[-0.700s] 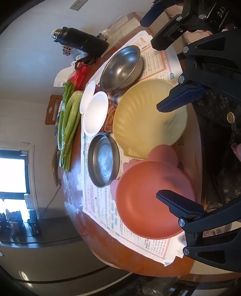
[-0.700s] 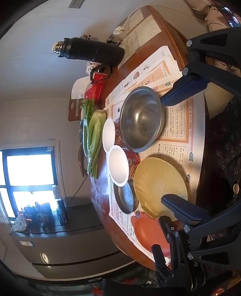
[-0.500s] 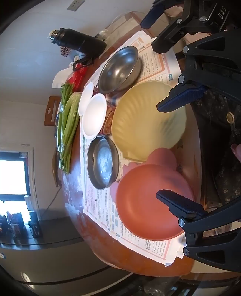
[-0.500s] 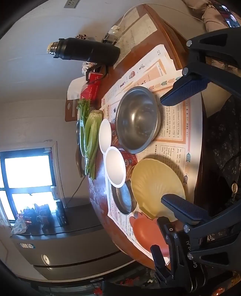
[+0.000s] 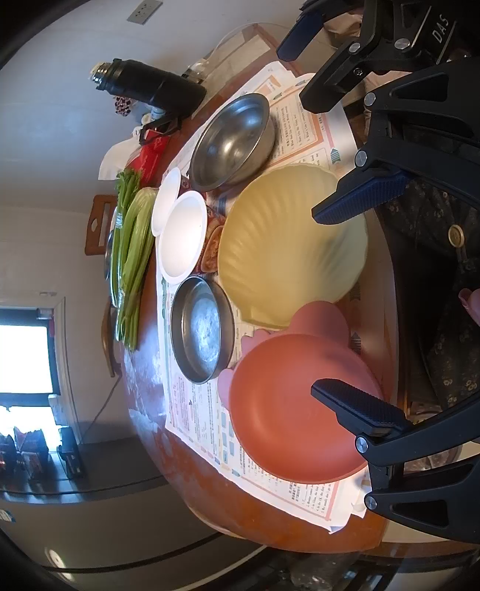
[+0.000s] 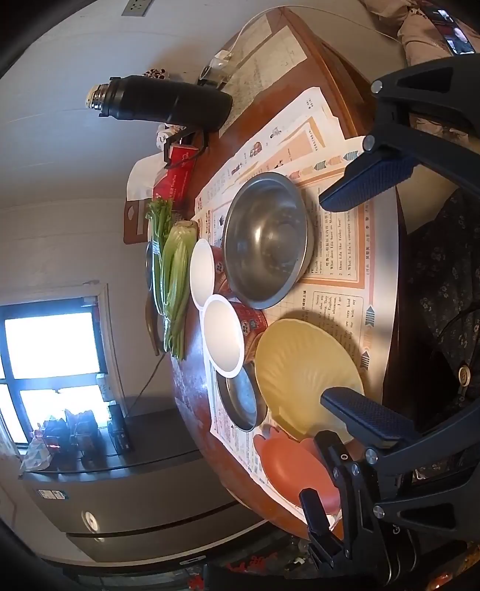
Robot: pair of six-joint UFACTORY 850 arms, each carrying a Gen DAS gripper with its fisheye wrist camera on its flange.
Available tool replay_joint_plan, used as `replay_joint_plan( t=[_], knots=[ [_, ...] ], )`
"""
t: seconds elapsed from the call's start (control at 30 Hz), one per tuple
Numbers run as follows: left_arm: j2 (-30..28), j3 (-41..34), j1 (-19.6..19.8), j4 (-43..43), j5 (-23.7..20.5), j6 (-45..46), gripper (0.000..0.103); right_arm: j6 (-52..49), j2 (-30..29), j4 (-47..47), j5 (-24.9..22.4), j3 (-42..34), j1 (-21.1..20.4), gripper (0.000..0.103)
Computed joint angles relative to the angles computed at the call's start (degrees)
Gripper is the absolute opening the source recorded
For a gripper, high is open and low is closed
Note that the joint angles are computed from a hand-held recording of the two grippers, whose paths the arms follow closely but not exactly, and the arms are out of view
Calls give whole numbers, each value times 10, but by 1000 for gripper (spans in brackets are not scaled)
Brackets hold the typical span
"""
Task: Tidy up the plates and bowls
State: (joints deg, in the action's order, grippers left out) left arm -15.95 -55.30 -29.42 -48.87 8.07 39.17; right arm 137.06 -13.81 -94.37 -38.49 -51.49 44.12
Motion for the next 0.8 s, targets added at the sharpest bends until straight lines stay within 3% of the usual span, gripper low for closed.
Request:
replay_joint_plan(
  t=[0.8],
  knots=[
    [2, 4, -4, -9, 0, 10, 86, -9, -2, 6, 13, -3, -2, 95]
  ],
)
